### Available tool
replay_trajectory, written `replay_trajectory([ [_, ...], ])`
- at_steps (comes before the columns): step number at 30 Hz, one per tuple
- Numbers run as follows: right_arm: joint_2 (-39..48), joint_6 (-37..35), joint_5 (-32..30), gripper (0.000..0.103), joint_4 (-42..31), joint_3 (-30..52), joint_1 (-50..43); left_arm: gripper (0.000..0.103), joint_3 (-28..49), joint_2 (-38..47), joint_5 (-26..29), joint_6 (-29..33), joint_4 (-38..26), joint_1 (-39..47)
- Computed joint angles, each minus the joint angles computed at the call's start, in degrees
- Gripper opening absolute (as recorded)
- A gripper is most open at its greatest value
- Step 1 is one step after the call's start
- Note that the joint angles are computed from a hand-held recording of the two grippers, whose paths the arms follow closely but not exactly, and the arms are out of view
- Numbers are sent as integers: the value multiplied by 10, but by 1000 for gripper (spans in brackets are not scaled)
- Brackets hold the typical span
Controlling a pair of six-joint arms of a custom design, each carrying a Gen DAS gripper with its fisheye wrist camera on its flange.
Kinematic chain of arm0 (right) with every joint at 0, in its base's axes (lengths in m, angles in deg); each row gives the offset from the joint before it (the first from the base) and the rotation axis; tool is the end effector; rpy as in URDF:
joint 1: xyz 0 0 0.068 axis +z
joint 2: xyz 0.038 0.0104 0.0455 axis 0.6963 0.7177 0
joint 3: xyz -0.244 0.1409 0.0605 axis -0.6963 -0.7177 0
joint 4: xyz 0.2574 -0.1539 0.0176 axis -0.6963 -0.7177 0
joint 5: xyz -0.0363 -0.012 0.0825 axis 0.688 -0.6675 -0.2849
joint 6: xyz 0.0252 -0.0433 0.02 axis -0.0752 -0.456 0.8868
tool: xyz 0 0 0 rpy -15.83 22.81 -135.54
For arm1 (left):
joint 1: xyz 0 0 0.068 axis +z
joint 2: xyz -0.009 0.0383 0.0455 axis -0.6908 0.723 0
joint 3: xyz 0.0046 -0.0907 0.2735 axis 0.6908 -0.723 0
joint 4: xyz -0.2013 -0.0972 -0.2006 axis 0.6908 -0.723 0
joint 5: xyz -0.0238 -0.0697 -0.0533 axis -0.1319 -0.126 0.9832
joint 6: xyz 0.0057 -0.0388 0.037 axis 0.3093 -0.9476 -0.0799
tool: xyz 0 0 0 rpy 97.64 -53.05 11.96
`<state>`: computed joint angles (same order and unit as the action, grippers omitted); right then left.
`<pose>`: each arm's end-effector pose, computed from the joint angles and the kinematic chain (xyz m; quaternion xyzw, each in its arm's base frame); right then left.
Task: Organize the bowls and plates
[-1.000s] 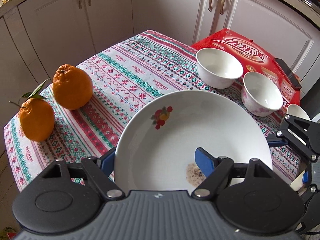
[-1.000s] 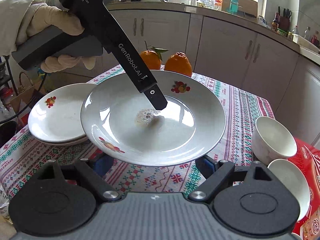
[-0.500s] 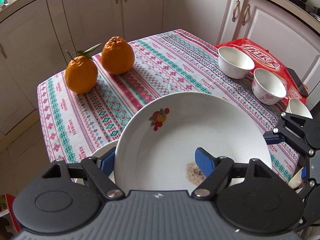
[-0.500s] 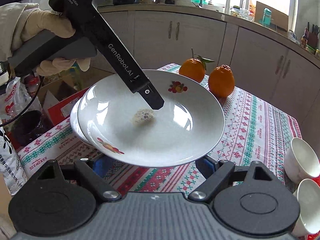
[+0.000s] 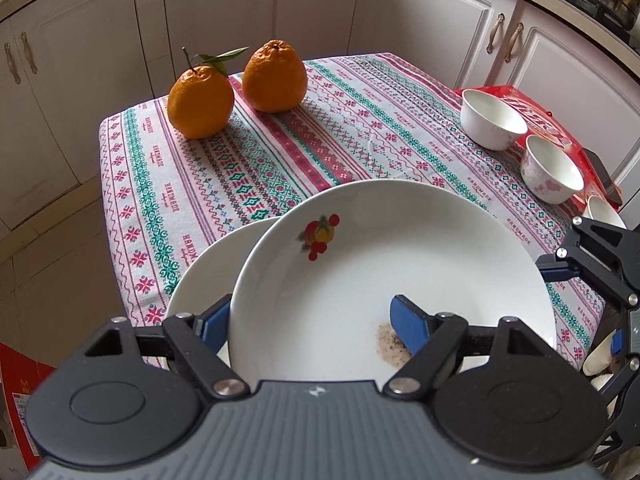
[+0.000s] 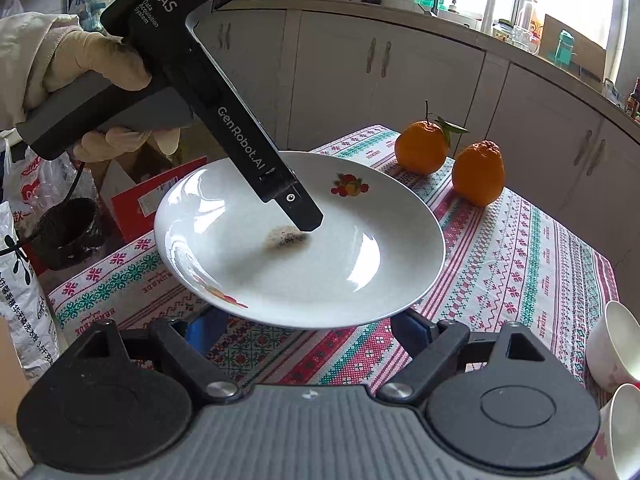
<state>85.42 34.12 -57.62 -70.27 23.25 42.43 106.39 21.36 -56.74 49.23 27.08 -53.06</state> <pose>0.2639 0.0127 0.0524 -0.4551 0.8016 0.1495 0.3577 0.2998 -0.0541 0.0685 0.1213 0.9503 -0.0761 0.2765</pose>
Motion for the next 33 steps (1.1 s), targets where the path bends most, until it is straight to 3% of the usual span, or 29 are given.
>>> replay_trajectory([
  [26,9,7,35,91,25,-4,37,81,-4,50,39,4,38,45],
  [33,6,2,34,91,29,-8,41,82,2,58,27,18,34,43],
])
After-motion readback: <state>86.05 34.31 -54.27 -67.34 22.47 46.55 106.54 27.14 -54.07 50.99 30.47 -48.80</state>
